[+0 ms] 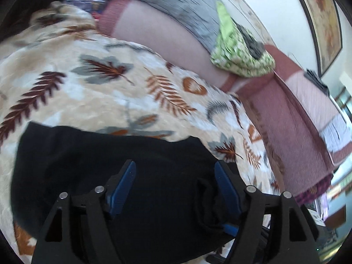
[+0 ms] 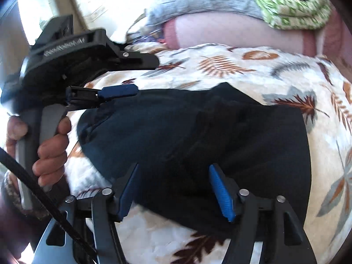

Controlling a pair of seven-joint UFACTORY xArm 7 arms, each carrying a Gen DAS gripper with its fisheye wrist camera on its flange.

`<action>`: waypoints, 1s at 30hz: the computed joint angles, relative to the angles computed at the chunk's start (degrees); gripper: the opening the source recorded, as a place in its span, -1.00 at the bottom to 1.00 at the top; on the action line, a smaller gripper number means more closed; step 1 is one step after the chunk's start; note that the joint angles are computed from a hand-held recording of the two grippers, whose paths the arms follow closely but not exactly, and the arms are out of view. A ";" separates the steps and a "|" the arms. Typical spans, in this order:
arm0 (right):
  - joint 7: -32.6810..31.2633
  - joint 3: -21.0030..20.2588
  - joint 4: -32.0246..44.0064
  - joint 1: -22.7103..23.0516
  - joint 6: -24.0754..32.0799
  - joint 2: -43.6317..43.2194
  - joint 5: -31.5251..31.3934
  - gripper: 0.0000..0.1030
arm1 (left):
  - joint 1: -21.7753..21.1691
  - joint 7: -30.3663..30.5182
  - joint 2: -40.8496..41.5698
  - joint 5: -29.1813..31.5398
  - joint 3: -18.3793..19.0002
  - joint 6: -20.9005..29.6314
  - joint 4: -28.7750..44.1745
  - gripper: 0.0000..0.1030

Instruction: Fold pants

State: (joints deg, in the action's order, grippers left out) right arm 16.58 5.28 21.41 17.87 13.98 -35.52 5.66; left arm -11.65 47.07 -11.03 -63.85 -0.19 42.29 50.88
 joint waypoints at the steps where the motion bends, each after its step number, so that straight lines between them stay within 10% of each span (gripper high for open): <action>1: -1.54 -1.76 0.01 2.33 1.42 -1.04 0.95 0.36 | 0.40 0.40 -0.12 -0.77 0.55 -0.26 -0.51 0.42; 4: -7.77 -7.28 1.00 7.46 8.27 -5.18 5.18 0.27 | 1.47 0.65 0.22 -2.49 1.51 -0.51 -1.16 0.43; 8: 0.70 4.37 4.95 -8.09 13.58 -6.25 -4.04 0.17 | 2.71 0.30 1.52 -3.88 1.91 1.76 -0.10 0.43; 15: 12.93 9.12 16.25 -14.98 15.28 10.51 -12.18 0.16 | 3.09 0.37 -0.63 -3.15 0.80 -3.90 -2.00 0.43; 17: 16.47 10.28 18.54 -15.80 18.48 14.70 -16.16 -0.45 | 3.11 -0.03 -0.98 -2.95 1.29 -4.94 -2.27 0.43; 22: 16.22 2.37 11.81 -10.20 12.44 8.39 -8.93 -0.83 | 4.00 -0.66 -0.62 -4.12 3.24 -2.35 -1.39 0.43; 30: 5.20 -4.05 12.74 -0.46 14.15 7.90 4.70 -0.70 | 4.76 -0.96 -0.75 -4.74 3.01 -2.43 -1.34 0.46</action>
State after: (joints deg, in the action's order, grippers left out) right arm 21.78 1.23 34.15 17.41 28.13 -27.62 10.36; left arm -6.88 46.11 -11.78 -68.59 2.82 39.85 49.54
